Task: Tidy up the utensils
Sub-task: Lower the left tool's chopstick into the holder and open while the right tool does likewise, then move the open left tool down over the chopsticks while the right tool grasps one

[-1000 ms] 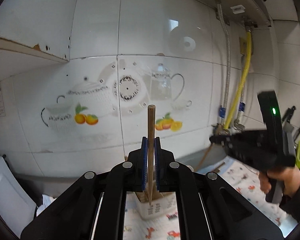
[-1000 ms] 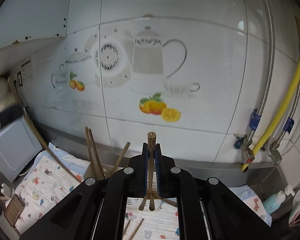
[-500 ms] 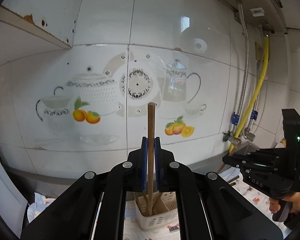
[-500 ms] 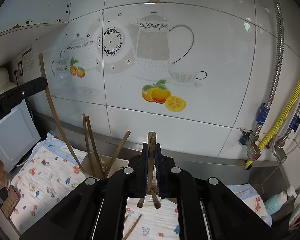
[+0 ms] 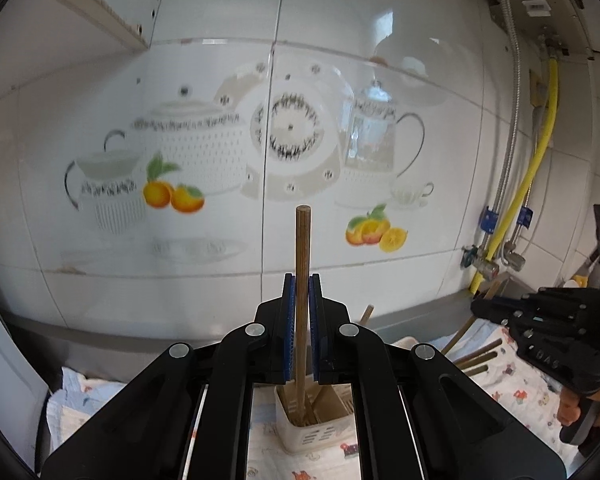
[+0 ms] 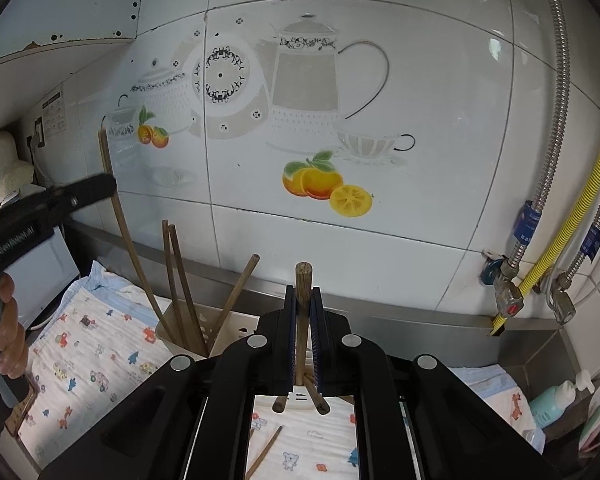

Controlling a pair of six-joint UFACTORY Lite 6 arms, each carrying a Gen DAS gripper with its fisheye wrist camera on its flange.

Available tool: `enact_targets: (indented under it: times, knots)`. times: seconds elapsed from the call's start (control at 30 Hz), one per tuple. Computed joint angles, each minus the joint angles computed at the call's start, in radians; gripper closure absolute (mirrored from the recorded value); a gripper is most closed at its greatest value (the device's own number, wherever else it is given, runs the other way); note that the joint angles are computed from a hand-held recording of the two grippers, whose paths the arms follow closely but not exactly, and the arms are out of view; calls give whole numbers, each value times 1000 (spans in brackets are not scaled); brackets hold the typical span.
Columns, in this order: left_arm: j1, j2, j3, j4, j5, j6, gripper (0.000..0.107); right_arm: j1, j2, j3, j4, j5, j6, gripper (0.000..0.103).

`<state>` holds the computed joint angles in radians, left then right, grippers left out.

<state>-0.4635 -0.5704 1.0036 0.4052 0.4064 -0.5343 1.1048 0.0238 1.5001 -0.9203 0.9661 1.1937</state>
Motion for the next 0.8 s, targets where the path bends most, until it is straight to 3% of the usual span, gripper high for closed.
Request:
enact_targets:
  times: [0.4,0.53,0.8]
  knots:
    - [105,-11,-73,-325,-25,290,99,106,-86,-51,-76,101,95,89]
    - [76,-67,-76,-280,13,245,99,209,-133,-102,-115,163,183,89]
    - [-128,-300,-180,51,175,-96,98,480,-182,-280,-114,300,460,89]
